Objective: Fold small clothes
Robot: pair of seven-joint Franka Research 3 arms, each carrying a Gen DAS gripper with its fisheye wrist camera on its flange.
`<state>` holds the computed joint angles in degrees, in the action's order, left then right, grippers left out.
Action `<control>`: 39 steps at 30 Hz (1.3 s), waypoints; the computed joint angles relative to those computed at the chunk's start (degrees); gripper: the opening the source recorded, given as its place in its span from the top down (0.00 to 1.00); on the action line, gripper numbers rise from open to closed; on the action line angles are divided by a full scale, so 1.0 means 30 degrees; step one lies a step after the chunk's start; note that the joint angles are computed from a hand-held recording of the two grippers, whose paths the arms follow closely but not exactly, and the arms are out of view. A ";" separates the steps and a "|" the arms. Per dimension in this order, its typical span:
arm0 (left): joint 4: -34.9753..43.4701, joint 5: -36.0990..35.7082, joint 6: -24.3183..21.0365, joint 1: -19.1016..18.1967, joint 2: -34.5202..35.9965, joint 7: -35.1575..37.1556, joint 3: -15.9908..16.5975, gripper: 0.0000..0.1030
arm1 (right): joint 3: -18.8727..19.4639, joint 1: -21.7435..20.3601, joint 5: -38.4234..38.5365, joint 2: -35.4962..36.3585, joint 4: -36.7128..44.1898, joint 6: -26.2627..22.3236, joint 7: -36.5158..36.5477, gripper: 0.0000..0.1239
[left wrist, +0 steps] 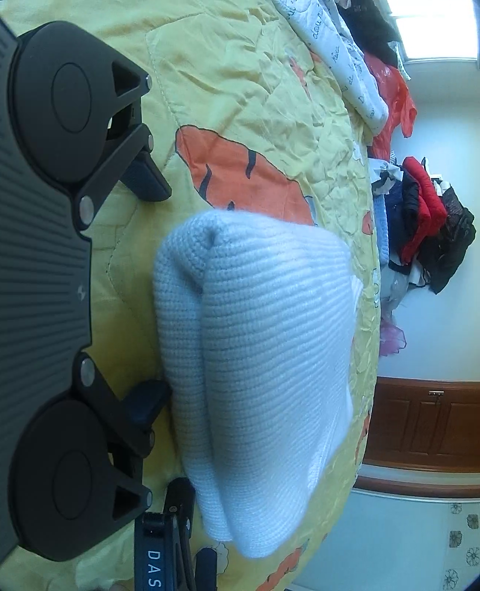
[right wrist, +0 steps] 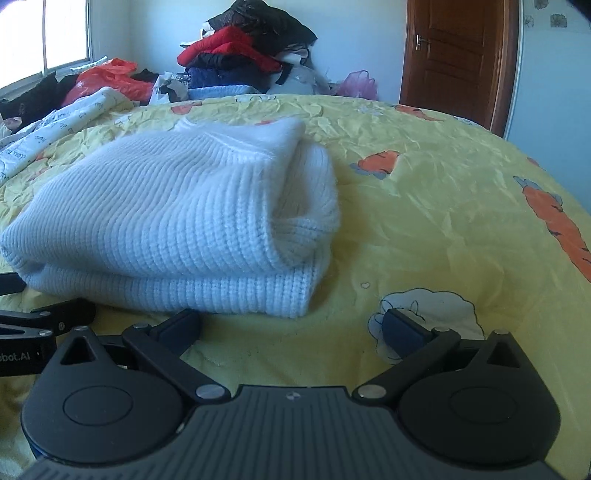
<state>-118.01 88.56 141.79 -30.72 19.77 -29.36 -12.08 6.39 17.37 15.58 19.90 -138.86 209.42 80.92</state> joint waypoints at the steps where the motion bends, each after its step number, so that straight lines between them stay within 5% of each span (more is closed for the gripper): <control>1: 0.0013 -0.0021 -0.0003 -0.0001 0.0003 0.0007 -0.0002 0.00 | -0.0089 0.0185 0.0245 0.0013 -0.0039 0.0109 -0.0113 0.17; 39: -0.0080 0.0047 0.0081 0.0041 -0.0070 -0.0074 -0.0014 0.00 | -0.0085 0.0211 0.0424 0.0130 0.0116 0.0156 -0.0243 0.17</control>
